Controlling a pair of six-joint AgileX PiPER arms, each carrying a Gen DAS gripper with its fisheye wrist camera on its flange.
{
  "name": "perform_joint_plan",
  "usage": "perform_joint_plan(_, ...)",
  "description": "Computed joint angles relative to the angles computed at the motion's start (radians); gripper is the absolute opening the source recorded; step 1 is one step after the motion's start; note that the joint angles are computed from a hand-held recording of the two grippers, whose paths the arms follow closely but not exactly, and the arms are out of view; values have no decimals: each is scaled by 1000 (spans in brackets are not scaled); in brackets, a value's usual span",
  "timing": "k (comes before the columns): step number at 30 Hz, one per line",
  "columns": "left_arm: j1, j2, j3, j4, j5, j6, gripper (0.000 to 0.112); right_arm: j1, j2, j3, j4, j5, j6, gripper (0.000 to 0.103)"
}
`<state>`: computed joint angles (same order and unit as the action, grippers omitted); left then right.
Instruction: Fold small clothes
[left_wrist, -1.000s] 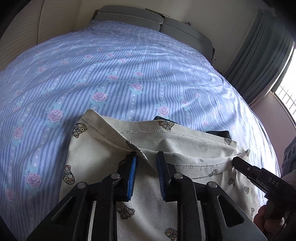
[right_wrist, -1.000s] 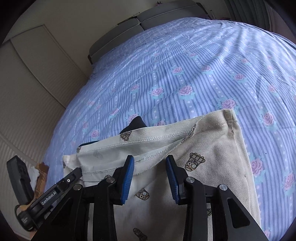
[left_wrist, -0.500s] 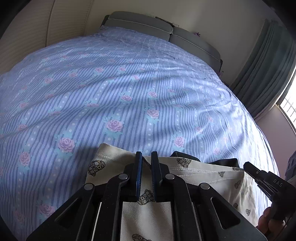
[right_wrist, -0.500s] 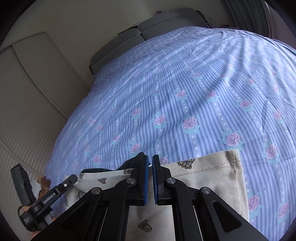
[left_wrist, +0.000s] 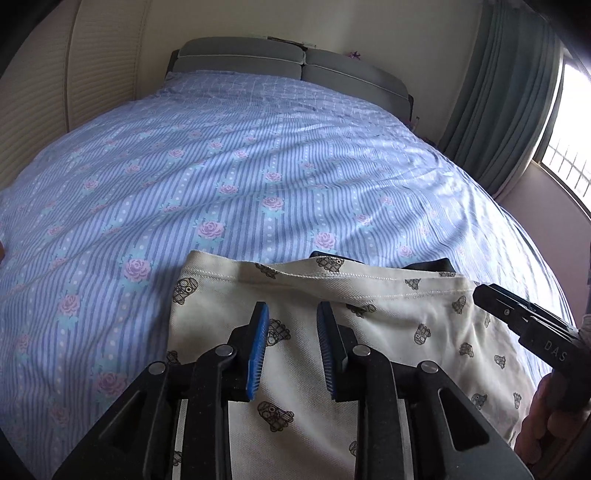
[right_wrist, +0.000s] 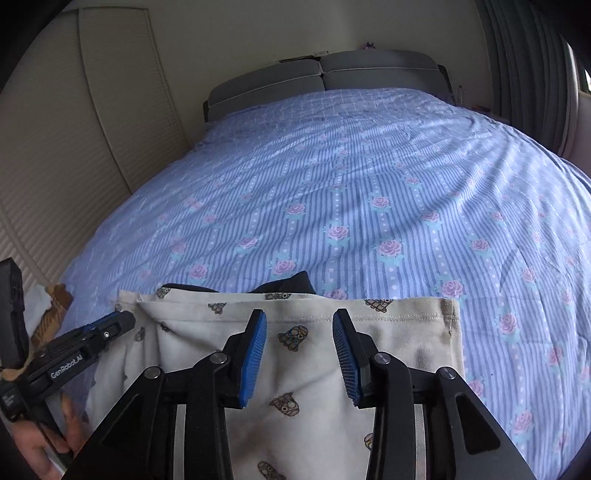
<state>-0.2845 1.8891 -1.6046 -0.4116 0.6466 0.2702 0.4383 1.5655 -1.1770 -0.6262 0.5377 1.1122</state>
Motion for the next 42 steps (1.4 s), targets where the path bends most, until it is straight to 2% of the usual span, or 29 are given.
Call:
perform_joint_plan(6,-31,95,-123,69,70,-46,27,40,99,-101,34,55,-115,39)
perform_joint_plan(11,-37,167,-218,119,81,-94,33,10,197,-192,74,135,-169,38)
perform_joint_plan(15,-28,196,-260,127,88,-118,36,-14,223,-222,83,150,-154,37)
perform_joint_plan(18,-26,155,-193,153,35,-132,37,-9,208,-212,65,148,-112,37)
perform_joint_plan(21,-10,105,-122,160,20,-132,36,0,158,-167,64,131,-83,38)
perform_joint_plan(24,10,22,-10,147,-6,-126,36,30,67,-83,28,127,10,39)
perform_joint_plan(26,18,-55,89,140,-37,-114,36,48,-18,4,12,108,82,46)
perform_joint_plan(29,20,-183,247,165,-88,-131,37,129,-129,115,-81,153,247,50)
perform_joint_plan(35,34,-405,524,191,-166,-158,39,330,-284,282,-174,279,500,51)
perform_joint_plan(40,60,-437,612,244,-152,-203,40,381,-318,353,-132,298,520,51)
perform_joint_plan(42,58,-435,638,312,-163,-265,41,365,-316,375,-93,301,498,51)
